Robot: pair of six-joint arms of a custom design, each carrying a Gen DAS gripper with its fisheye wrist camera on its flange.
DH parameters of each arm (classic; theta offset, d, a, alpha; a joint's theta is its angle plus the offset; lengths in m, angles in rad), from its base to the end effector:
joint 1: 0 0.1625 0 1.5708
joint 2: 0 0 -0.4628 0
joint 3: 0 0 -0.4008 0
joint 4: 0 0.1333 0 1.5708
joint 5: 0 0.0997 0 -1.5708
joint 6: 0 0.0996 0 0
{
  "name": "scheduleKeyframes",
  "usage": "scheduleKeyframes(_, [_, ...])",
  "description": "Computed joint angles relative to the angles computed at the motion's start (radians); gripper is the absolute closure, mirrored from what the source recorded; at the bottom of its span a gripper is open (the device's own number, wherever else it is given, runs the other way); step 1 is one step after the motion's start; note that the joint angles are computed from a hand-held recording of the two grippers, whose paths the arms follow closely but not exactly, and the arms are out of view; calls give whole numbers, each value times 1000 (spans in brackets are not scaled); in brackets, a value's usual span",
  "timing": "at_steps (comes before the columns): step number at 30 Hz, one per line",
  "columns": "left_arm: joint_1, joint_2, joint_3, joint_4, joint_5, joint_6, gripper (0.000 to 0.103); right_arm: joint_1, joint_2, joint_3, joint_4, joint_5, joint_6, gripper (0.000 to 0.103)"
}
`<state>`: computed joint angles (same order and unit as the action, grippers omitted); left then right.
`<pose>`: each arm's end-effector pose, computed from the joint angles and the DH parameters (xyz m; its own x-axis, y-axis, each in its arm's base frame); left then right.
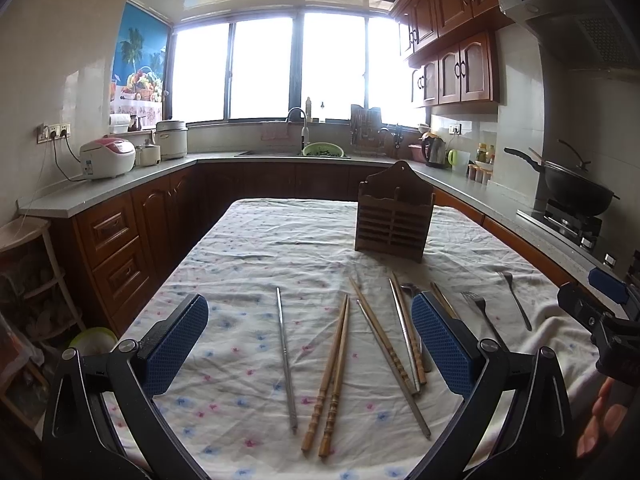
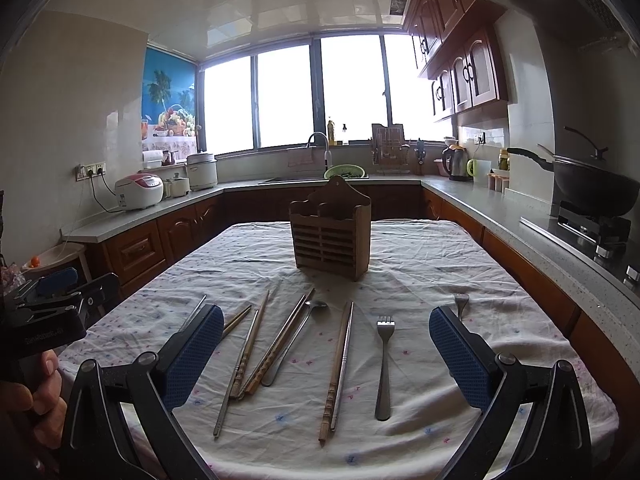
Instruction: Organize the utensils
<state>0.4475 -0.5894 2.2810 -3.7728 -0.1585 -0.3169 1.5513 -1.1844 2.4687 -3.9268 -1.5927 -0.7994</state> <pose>-0.2884 -0.3954 0.0569 -0.7233 -0.1808 -0.6665 0.5906 0.3381 -0.7327 0.1229 -0.4253 0.2466 -0.7033 -0.3161 0.6368 -0.7099 0.3614 -0.6046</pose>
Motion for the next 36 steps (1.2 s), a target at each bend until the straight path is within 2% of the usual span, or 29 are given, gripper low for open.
scheduleKeyframes(36, [26,-22,-2,64,-29,-44,0,2,-9,-4,47,23,6,0])
